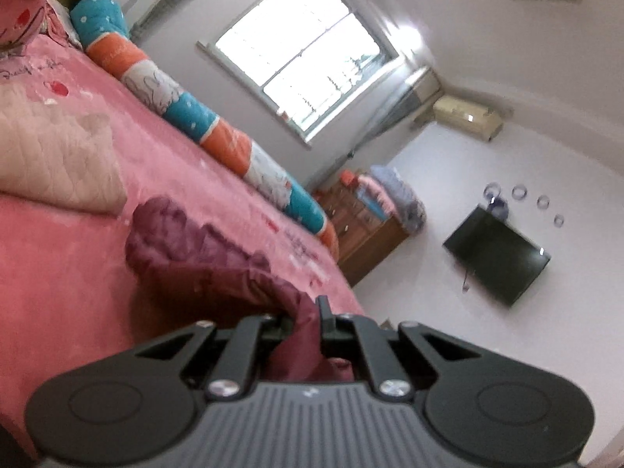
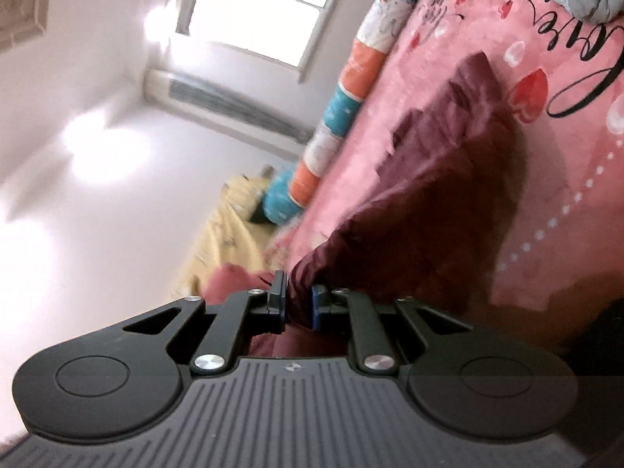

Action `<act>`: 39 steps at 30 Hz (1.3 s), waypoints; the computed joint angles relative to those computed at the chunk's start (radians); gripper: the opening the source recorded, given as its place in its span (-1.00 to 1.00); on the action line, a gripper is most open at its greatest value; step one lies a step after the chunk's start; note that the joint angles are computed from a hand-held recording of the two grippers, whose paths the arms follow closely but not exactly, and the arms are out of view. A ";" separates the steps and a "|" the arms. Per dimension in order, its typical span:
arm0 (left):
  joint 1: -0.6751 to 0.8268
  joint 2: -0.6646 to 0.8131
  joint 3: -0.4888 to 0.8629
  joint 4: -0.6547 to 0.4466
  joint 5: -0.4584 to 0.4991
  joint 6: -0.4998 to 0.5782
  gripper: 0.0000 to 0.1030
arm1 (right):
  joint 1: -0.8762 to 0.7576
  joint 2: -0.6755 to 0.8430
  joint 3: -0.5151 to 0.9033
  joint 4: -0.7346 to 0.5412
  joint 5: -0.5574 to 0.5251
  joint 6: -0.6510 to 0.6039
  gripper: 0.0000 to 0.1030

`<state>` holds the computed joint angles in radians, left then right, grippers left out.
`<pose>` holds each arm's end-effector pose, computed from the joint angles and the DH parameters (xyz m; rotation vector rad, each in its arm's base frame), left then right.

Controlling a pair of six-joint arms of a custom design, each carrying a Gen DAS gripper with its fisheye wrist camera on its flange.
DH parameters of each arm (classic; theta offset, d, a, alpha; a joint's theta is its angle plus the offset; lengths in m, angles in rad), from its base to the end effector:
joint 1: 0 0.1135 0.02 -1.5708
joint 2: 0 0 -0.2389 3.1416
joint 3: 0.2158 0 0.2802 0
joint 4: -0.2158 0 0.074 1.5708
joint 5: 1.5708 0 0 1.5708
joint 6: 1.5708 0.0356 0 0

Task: Fold large clothes
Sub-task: 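Lift the hem with both grippers and fold it over toward the collar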

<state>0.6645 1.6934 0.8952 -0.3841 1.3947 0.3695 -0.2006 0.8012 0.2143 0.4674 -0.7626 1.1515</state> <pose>0.2685 0.1658 0.1222 0.0300 1.8930 -1.1788 0.2145 -0.0185 0.1716 0.6061 1.7447 1.3269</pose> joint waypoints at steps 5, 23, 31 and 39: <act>-0.055 0.018 -0.036 0.576 -0.047 -0.610 -0.93 | -0.056 0.193 0.078 0.225 -0.023 0.104 -0.71; -0.436 0.636 0.754 0.585 -0.624 -0.935 -0.92 | -0.078 1.319 0.875 0.602 0.205 0.259 -0.71; -0.524 0.919 1.124 0.381 -0.791 -0.885 -0.91 | -0.069 1.572 1.137 0.496 0.281 0.212 -0.71; -0.555 1.056 1.321 0.279 -0.843 -0.836 -0.80 | -0.067 1.655 1.240 0.386 0.275 0.156 -0.67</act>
<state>0.1093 2.7497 2.2160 -0.1049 0.5522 -0.4665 -0.2679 2.4564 1.4546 0.8535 -0.4877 1.3077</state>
